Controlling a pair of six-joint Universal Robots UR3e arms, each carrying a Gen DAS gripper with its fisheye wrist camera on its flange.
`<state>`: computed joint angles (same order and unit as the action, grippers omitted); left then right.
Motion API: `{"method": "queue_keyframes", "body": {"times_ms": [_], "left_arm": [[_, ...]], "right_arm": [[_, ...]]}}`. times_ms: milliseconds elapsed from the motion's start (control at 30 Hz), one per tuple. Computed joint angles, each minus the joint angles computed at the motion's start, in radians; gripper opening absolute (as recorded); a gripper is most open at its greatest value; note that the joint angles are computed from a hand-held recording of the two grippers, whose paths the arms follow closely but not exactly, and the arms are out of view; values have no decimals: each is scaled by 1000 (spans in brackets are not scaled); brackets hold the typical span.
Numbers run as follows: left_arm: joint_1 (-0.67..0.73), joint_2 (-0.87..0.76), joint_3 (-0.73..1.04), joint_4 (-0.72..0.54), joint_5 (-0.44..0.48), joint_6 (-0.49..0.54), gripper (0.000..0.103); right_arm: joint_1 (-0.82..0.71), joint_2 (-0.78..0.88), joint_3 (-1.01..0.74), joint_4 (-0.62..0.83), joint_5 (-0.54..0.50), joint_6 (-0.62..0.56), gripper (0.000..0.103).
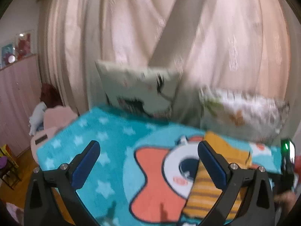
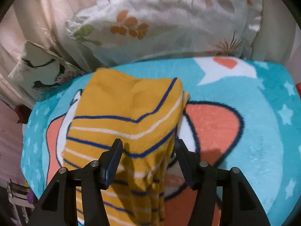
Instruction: Fold small clothes
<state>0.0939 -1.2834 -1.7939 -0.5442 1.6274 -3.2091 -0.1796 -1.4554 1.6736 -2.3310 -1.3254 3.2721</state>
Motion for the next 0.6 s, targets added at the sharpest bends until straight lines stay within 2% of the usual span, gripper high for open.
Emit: {"method": "queue_keyframes", "body": {"times_ms": [67,167,300,367,433,600], "left_arm": [[1,-17,77,-66,15,14,103],[40,-23,166,-167,-77,78,103],[34,-47,227,-217,-126,113,103],[-3,-90,281,-309,-102,114,103],[-59,-135,301,-375,-30,94,103],[-77,-136,197,-459,-72,92,103]], "right_arm": [[-5,-71,43,-5,8,0,62],[-18,-178,101,-1,22,13,63],[-35,-306,161,33,24,19,63],[-38,-361,191,46,18,29,64],[-35,-405,219,57,-1,29,65],[26,-443,250,69,-101,18,65]]}}
